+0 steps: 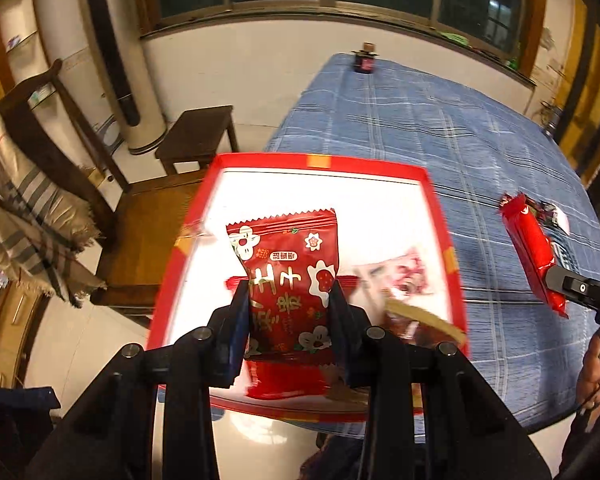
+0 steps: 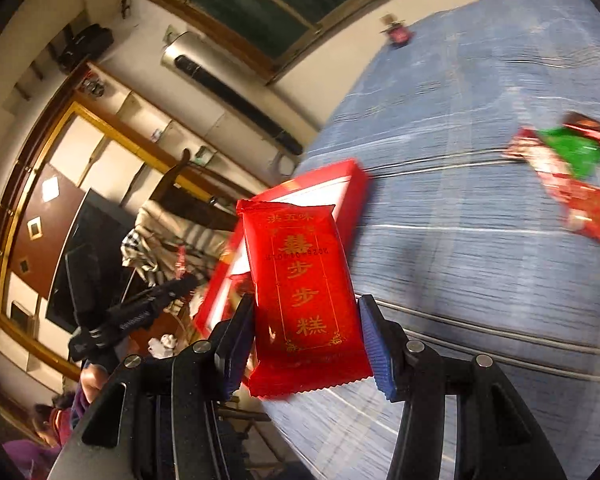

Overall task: Organize snacks
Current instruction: 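Move both packets into the red box and release them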

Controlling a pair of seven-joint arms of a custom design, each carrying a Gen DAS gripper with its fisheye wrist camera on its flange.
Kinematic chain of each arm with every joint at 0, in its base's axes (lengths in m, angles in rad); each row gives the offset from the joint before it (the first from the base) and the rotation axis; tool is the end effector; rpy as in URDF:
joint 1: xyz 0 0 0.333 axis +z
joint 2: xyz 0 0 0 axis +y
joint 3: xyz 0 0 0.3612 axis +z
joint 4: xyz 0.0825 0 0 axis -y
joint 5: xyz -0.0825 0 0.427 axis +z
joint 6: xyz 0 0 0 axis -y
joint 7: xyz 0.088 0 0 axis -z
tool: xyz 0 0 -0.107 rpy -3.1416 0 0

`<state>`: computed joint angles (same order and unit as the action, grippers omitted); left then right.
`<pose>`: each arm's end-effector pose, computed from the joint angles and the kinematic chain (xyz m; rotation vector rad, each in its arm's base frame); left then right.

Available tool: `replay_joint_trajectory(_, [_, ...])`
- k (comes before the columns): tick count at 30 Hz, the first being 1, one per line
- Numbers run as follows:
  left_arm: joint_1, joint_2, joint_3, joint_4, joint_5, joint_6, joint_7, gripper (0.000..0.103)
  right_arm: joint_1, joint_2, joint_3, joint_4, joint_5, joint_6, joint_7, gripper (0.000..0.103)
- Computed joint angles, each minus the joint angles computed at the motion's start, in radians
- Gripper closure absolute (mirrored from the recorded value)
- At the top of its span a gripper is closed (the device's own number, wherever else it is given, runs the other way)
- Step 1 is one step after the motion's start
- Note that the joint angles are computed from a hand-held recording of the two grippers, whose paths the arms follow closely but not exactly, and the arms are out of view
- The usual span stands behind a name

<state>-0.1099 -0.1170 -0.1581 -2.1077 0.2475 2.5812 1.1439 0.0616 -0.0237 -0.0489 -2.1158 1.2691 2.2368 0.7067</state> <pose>0.5727 -0.1655 0.5613 -1.8534 1.8831 -0.6017 0.5978 0.0359 0.4799 -1.5665 1.4266 0.2898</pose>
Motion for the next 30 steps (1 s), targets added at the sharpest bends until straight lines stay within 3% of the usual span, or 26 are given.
replay_joint_trajectory(6, [0.011,0.009,0.000,-0.014,0.036,0.038,-0.016,0.069,0.042,0.035,0.039,0.041,-0.006,0.002,0.009,0.051])
replay_joint_trajectory(14, [0.026,0.019,-0.022,-0.014,0.239,0.075,-0.159,0.069,0.071,0.059,0.061,0.062,-0.054,0.059,0.020,0.051])
replay_joint_trajectory(30, [0.030,0.039,-0.013,-0.003,0.332,0.070,-0.222,0.069,0.091,0.121,0.092,0.122,-0.112,0.112,0.052,0.051])
